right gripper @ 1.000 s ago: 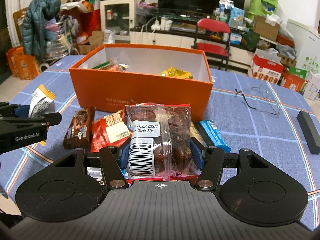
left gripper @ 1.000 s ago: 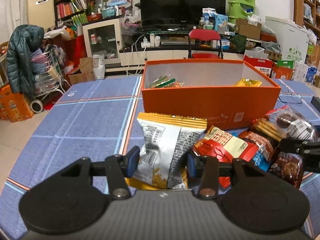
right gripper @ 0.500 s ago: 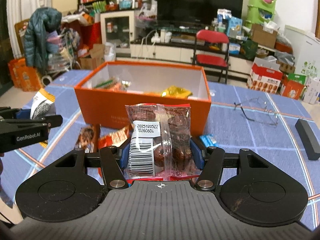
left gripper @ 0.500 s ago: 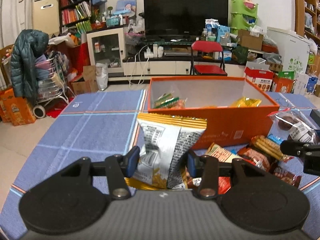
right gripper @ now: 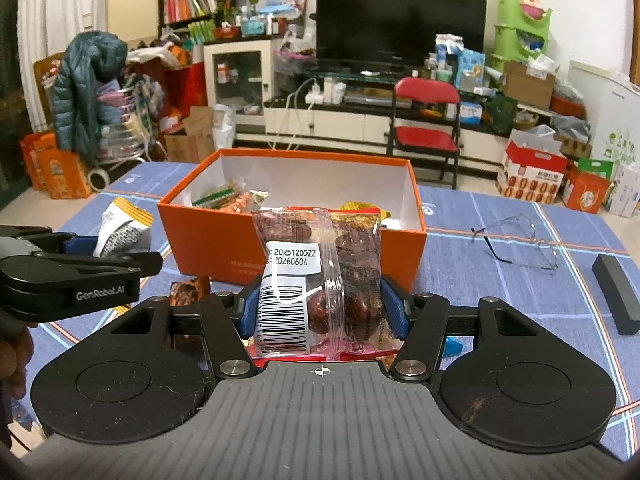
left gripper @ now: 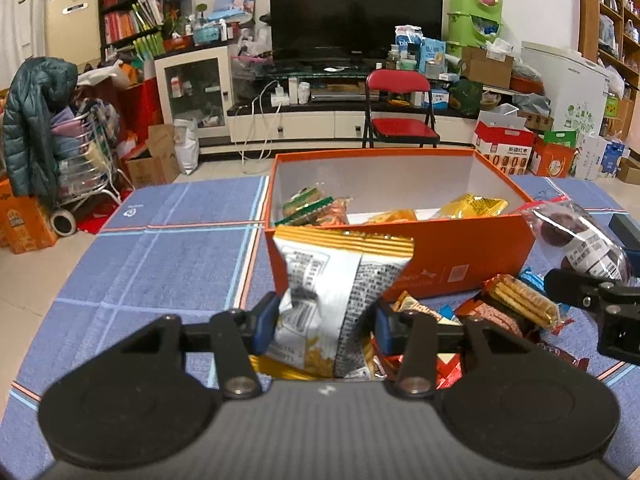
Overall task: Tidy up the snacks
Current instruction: 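Carry the chip bag and date bag over the orange box and open both tools, then grasp the clear-wrapped round biscuit with the left tool while the right tool grasps the brown nut cookie packet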
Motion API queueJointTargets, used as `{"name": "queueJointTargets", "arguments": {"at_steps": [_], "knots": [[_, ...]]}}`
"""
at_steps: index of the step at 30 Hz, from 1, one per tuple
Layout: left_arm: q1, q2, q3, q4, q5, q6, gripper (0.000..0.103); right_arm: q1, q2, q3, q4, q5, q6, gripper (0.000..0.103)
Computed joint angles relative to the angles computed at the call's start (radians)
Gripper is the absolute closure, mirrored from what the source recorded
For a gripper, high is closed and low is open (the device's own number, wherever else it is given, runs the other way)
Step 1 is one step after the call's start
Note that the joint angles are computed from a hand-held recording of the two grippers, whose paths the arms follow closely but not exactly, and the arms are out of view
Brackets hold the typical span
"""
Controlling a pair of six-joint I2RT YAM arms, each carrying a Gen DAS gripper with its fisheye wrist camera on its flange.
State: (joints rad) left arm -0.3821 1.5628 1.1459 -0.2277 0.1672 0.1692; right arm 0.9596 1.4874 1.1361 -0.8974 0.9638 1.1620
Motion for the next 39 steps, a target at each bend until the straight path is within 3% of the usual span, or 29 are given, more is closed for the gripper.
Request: {"name": "queueJointTargets", "arguments": {"at_steps": [14,19,25,28,29,30,31,32,34,35,39], "knots": [[0.011,-0.021,0.017,-0.02,-0.013,-0.006,0.057,-0.017,-0.016,0.003,0.053,0.006,-0.042,0.056],[0.014,0.018,0.093,-0.044,-0.003,-0.032,0.057,-0.113,-0.068,-0.048,0.158,-0.045,-0.125,0.056],[-0.038,0.175,0.342,-0.105,-0.027,-0.073,0.057,-0.322,-0.049,-0.038,0.388,-0.176,-0.38,0.056],[-0.077,0.356,0.593,-0.212,-0.046,-0.105,0.057,-0.43,0.041,0.042,0.444,-0.267,-0.469,0.056],[-0.09,0.431,0.689,-0.253,-0.046,-0.108,0.064,-0.465,0.079,0.08,0.441,-0.307,-0.493,0.056],[-0.101,0.494,0.77,-0.287,-0.071,-0.104,0.063,-0.49,0.12,0.126,0.411,-0.329,-0.495,0.055],[-0.104,0.547,0.842,-0.329,-0.075,-0.1,0.056,-0.509,0.148,0.16,0.382,-0.339,-0.496,0.054],[-0.103,0.578,0.886,-0.358,-0.077,-0.108,0.04,-0.523,0.157,0.172,0.373,-0.342,-0.501,0.053],[-0.087,0.534,0.823,-0.305,-0.055,-0.126,0.026,-0.521,0.119,0.148,0.374,-0.318,-0.499,0.047],[-0.073,0.484,0.745,-0.242,-0.029,-0.113,0.026,-0.506,0.077,0.112,0.396,-0.3,-0.509,0.041],[-0.02,0.323,0.552,-0.171,0.014,-0.08,0.024,-0.404,-0.075,-0.004,0.379,-0.149,-0.469,0.038]]}}
